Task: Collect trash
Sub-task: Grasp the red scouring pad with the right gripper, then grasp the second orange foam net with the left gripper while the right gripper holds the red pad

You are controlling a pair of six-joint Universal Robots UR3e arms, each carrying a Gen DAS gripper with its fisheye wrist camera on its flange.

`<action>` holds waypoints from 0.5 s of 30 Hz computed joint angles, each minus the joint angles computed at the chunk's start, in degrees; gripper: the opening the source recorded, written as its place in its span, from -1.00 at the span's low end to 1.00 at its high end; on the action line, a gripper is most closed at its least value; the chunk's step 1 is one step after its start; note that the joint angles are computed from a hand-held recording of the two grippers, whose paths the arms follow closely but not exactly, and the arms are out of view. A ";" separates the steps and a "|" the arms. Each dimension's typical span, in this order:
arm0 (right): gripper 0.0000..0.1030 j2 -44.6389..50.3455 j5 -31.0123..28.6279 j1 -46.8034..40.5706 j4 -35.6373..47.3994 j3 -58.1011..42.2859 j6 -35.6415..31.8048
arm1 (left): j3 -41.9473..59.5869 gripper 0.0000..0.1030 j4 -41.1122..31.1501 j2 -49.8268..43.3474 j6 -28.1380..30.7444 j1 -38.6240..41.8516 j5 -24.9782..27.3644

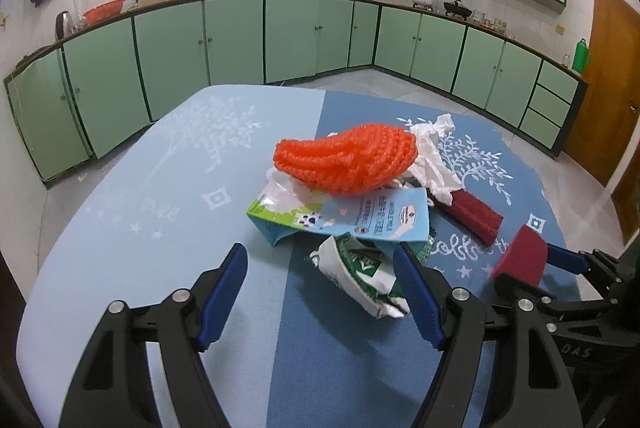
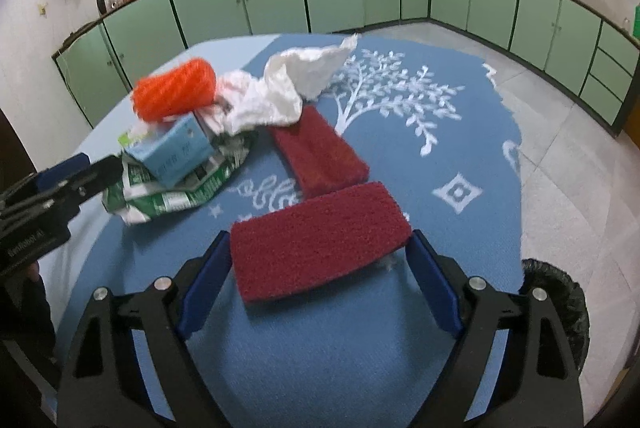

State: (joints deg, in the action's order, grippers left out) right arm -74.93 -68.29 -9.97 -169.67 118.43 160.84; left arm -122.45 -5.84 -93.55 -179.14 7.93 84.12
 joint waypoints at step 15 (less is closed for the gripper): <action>0.63 5.24 0.16 0.28 2.64 -12.19 3.28 | 15.62 0.43 -1.87 -10.15 -0.11 -2.37 0.30</action>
